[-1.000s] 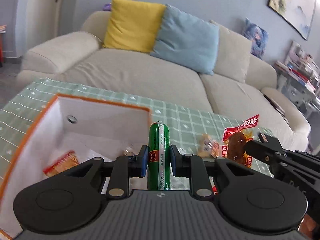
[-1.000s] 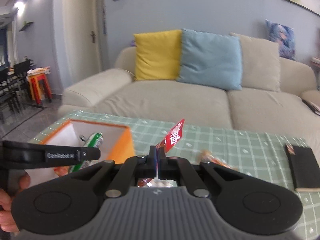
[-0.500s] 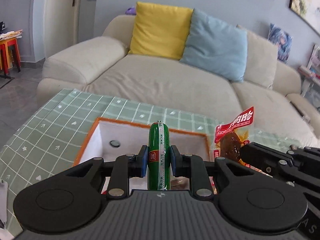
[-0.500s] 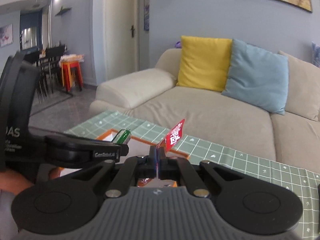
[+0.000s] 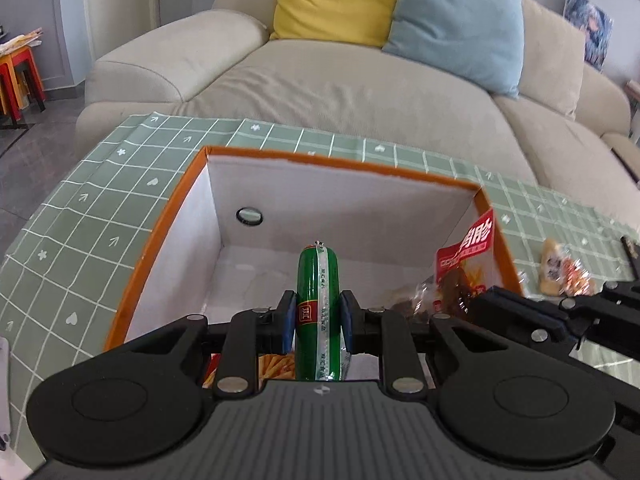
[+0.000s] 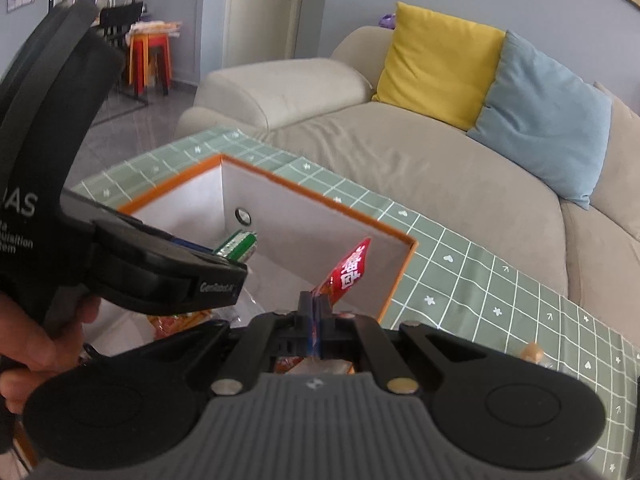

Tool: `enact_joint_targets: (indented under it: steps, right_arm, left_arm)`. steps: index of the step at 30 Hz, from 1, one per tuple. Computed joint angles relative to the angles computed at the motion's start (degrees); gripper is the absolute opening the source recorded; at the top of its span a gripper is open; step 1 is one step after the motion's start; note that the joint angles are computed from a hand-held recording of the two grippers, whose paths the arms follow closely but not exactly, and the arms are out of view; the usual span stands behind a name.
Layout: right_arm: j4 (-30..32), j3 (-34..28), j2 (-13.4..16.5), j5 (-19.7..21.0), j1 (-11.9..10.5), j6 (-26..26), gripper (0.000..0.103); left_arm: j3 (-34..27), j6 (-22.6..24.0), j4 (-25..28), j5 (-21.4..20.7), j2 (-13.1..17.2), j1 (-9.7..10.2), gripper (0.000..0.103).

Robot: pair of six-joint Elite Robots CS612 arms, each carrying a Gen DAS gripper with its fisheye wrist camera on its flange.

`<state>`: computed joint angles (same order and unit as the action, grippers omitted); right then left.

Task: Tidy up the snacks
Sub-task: 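Lift the sausage and red bag and carry them over the orange box, then open both tools to drop the sausage and red bag into the box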

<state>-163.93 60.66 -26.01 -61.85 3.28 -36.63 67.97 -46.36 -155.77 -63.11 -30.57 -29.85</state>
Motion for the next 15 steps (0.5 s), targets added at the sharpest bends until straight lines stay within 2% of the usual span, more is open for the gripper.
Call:
enact_joint_targets:
  steps: [6, 15]
  right_arm:
    - [0.41, -1.33, 1.14, -2.29, 0.51, -2.21, 0.0]
    - [1.94, -2.71, 1.92, -4.43, 0.96, -2.98, 0.0]
  left_arm:
    - [-1.61, -0.25, 5.98, -0.71, 0.59, 0.26, 0.025]
    - [-1.87, -1.53, 7.16, -2.92, 0.69, 0.68, 0.026]
